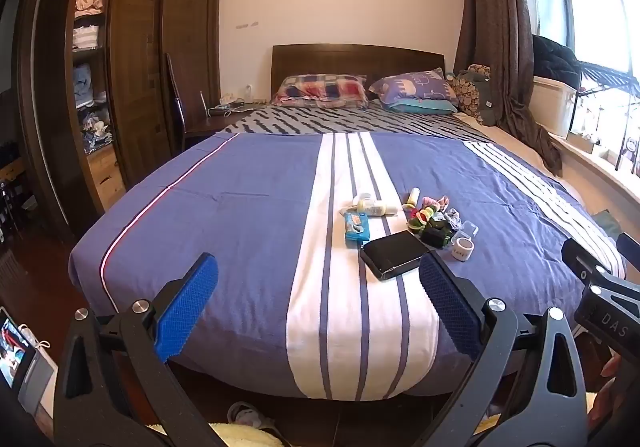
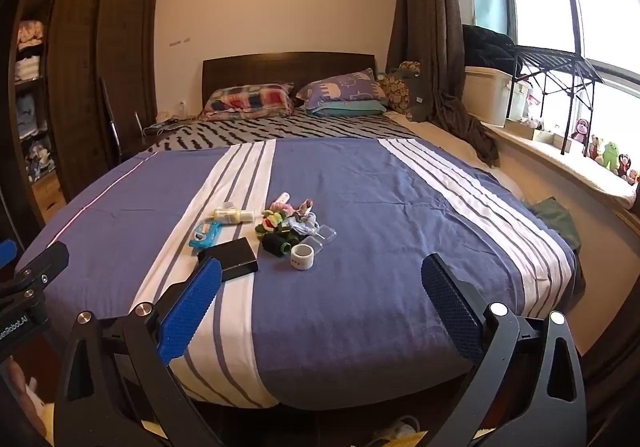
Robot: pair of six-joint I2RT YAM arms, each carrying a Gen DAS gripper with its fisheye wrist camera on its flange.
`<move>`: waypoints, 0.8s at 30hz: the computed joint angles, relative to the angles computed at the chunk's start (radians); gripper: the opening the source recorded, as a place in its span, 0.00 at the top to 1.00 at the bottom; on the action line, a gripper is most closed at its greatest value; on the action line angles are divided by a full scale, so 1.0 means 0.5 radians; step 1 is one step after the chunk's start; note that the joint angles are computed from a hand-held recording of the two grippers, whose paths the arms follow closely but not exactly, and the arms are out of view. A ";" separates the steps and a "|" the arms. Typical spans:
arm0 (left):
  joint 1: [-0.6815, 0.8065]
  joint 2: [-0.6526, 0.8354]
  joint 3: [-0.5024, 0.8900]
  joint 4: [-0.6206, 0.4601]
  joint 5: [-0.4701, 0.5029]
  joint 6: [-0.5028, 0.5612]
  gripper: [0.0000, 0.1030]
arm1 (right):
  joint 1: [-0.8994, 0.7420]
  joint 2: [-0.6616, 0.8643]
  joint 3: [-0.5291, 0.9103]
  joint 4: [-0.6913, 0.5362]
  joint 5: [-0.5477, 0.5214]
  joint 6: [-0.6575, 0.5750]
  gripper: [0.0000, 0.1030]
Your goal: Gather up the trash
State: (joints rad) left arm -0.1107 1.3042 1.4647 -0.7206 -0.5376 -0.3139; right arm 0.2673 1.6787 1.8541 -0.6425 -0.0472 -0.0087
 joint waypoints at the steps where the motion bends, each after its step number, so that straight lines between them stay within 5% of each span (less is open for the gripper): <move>1: -0.001 0.001 0.003 -0.005 -0.004 -0.002 0.08 | 0.001 0.010 0.012 -0.012 0.003 -0.004 0.03; 24: 0.011 0.004 -0.008 -0.004 -0.009 0.002 0.08 | -0.005 0.020 0.019 0.005 -0.017 0.010 0.03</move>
State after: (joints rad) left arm -0.1054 1.3064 1.4606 -0.7224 -0.5420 -0.3128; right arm 0.2647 1.6885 1.8638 -0.6398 -0.0559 -0.0036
